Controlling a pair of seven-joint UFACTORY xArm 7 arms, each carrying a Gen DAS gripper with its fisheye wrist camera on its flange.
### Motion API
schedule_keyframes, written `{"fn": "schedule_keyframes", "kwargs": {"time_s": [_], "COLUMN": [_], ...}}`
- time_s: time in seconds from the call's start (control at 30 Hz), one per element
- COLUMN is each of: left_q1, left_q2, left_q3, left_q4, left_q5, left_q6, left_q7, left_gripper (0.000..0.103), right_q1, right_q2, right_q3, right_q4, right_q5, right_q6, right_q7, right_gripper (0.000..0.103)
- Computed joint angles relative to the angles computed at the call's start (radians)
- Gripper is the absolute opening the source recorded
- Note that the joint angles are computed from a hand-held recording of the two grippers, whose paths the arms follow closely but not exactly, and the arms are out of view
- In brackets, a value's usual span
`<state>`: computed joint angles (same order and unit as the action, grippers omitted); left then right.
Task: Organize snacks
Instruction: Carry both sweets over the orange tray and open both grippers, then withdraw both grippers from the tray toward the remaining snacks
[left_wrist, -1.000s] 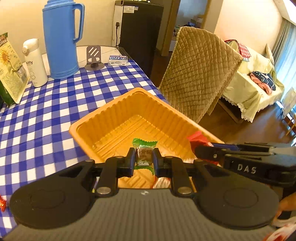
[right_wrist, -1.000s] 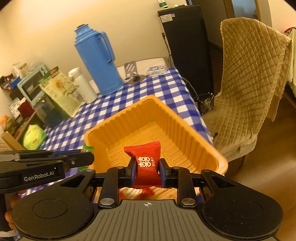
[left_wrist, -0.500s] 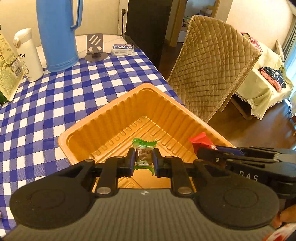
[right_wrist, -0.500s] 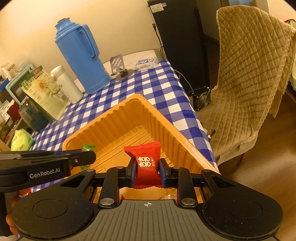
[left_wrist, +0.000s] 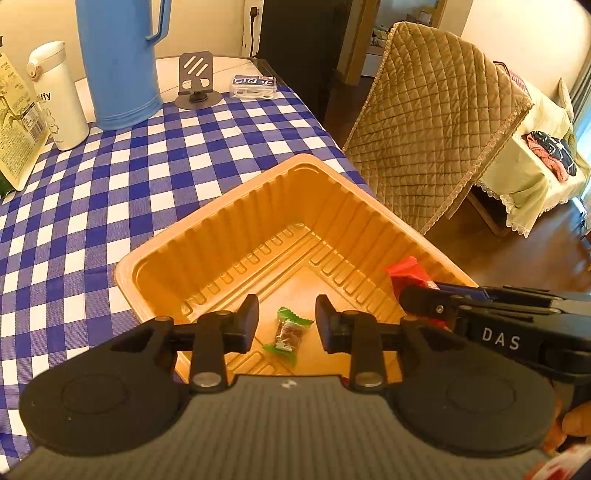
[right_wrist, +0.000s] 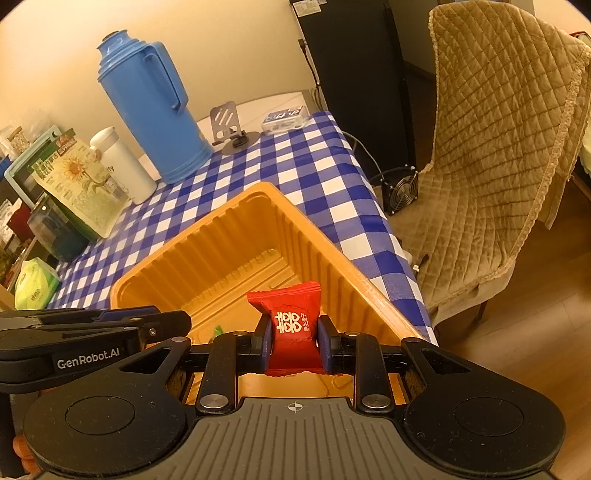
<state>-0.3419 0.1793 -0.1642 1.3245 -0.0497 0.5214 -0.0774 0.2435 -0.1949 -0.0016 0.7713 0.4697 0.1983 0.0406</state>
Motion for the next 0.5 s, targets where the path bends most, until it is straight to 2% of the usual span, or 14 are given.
{"fn": "schedule_keyframes", "kwargs": {"time_s": [0.1,0.27,0.37,0.43,0.5], "left_q1": [-0.001,0.006,0.009,0.01,0.012], "left_q2": [-0.005,-0.022,-0.036,-0.048,-0.06], "left_q3": [0.003,0.005,0.006,0.006,0.006], "left_q4": [-0.004,-0.021,-0.037,-0.051,-0.065], "left_q5": [0.007,0.004,0.002,0.003,0.003], "left_q6": [-0.001,-0.008,-0.012,-0.019,-0.026], "left_q7": [-0.006,-0.01,-0.012,-0.016,-0.02], "left_gripper": [0.035,0.037,0.042,0.044,0.047], "right_q1": [-0.002,0.007,0.006,0.002,0.001], "right_q2": [0.008,0.023,0.019,0.01,0.001], "right_q3": [0.008,0.005,0.011,0.02,0.023], "right_q4": [0.005,0.021,0.018,0.008,-0.001], "right_q5": [-0.01,0.0,0.001,-0.01,-0.023], "right_q6": [-0.01,-0.008,-0.013,-0.029,-0.037], "right_q7": [0.008,-0.006,-0.005,0.014,0.033], "right_gripper": [0.026,0.027,0.04,0.053,0.056]}}
